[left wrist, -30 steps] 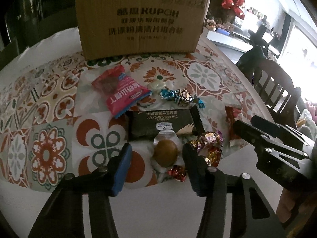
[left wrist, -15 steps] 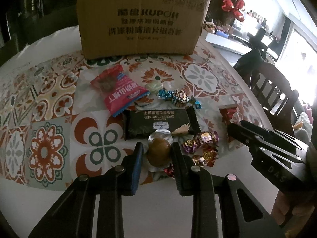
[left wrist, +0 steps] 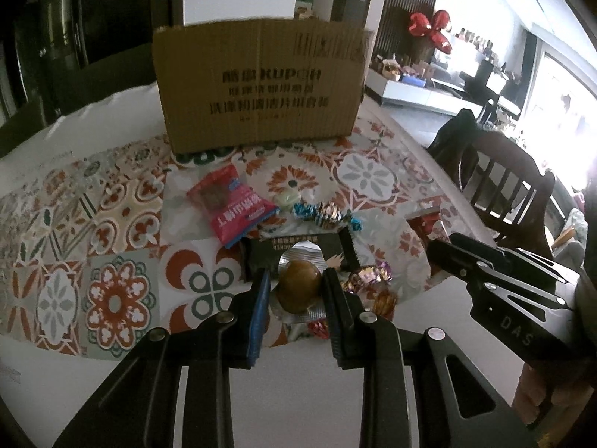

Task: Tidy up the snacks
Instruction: 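Grasp the brown chocolate ball with the left tool while the right tool grasps the red-and-white packet, then lift both held snacks and carry them over the cardboard box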

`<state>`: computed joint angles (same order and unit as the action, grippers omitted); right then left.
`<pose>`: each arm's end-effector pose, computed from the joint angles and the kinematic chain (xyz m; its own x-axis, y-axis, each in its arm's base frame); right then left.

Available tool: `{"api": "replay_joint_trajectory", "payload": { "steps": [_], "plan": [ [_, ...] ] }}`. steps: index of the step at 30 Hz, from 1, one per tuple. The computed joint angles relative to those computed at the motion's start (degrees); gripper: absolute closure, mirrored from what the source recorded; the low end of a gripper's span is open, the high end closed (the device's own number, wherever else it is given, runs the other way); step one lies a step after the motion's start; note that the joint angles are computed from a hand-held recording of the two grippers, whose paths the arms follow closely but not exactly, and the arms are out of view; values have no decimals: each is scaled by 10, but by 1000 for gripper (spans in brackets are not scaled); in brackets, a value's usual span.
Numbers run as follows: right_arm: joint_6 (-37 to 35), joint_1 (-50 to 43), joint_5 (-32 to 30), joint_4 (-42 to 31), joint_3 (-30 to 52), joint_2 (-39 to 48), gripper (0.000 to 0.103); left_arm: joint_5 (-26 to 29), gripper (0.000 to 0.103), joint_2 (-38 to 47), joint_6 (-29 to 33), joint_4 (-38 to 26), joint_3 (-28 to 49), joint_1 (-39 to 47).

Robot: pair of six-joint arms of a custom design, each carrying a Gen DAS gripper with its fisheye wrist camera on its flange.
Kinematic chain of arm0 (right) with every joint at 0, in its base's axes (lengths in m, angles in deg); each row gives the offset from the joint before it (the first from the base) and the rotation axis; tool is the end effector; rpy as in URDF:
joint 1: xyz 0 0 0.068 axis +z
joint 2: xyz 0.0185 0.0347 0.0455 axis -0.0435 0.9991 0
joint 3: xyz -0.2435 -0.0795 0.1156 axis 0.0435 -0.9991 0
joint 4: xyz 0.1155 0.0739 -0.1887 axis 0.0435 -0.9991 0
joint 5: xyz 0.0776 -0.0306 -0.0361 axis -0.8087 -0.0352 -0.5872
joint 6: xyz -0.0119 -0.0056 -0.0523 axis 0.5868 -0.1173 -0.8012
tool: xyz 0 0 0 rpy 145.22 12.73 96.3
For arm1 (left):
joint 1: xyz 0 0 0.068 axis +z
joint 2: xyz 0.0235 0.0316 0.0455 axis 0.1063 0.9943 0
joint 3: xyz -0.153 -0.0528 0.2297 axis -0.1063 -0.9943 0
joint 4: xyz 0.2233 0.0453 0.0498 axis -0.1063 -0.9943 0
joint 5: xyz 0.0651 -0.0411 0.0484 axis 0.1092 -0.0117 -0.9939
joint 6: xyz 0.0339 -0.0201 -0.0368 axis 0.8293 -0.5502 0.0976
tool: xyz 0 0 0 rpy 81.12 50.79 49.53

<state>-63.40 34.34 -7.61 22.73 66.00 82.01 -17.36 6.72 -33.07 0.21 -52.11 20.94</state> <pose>0.1895 0.1413 0.0792 -0.7302 -0.2000 -0.6533 -0.4071 0.8953 0.1810 0.1206 0.0255 0.1124 -0.7716 -0.1529 -0.6175 -0.1111 0.9882 -0.1058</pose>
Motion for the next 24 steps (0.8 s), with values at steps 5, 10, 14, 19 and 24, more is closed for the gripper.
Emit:
{"api": "replay_joint_trajectory", "payload": {
  "steps": [5, 10, 14, 19, 24],
  "plan": [
    [2, 6, 2, -10, -14, -46, 77, -3, 74, -91, 1, -84, 19, 0],
    [3, 18, 9, -30, -21, -97, 77, 6, 74, -166, 2, -164, 46, 11],
    [3, 26, 13, -50, -24, -141, 77, 10, 74, -214, 6, -214, 73, 17],
    [2, 32, 18, -81, -17, -196, 77, 22, 74, -252, 19, -250, 99, 31],
    [1, 32, 17, -103, -1, -230, 77, 29, 75, -260, 28, -260, 132, 39]
  ]
}}
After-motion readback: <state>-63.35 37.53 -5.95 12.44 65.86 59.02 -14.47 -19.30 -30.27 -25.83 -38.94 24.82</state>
